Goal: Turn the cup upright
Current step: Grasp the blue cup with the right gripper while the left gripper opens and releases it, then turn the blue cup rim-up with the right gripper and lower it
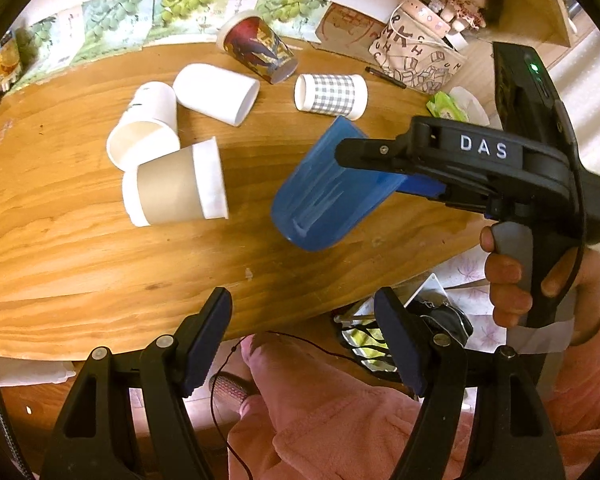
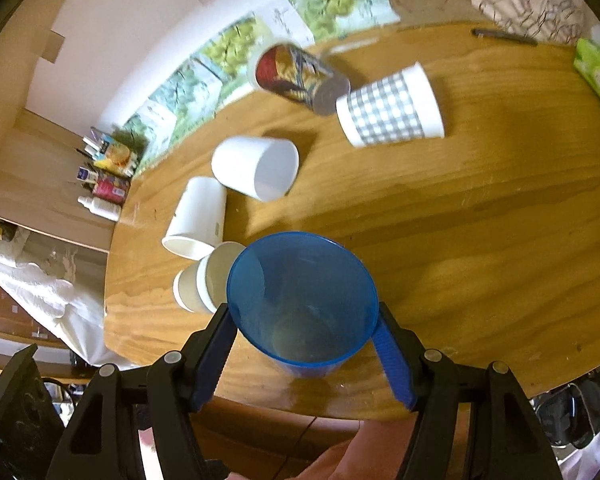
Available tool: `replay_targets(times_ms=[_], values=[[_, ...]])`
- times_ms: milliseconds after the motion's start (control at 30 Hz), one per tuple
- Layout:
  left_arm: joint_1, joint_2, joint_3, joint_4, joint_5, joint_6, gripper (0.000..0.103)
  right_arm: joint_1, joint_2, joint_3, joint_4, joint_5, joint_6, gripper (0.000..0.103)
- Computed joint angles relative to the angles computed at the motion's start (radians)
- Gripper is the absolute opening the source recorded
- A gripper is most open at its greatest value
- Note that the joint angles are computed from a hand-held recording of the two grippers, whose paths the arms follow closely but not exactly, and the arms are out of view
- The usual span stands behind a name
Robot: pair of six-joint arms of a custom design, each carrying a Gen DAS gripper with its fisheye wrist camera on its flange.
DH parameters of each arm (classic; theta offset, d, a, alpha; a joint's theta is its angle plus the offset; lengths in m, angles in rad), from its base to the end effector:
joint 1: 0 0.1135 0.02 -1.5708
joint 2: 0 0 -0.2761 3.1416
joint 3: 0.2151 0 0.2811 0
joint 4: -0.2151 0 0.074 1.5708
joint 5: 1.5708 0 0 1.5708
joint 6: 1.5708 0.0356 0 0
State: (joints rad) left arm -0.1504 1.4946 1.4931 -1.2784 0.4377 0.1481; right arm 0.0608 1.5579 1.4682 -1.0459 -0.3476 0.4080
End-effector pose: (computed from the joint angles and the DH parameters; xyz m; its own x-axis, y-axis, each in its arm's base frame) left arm 0.2985 -0.0605 0.3466 -0.8990 0.2714 -0.3436 0.3929 0.8465 -0.3593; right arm 0.3393 0.0328 0.3273 -0.9104 0.3183 -0.2644 0.1751 0.8753 0.4508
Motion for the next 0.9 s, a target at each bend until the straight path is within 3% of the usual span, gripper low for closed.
replay_targets(times_ms=[567,900], values=[[0.140,-0.073,-0.045,-0.059,0.014,0.120,0.077,0.157,-0.249,-0.312,0.374,0.236,0.067,0.068],[0.149,-0.072,-0.078,-0.034,-0.025,0.130,0.077,0.232,-0.372,-0.509,0.614,0.451,0.058,0.068]])
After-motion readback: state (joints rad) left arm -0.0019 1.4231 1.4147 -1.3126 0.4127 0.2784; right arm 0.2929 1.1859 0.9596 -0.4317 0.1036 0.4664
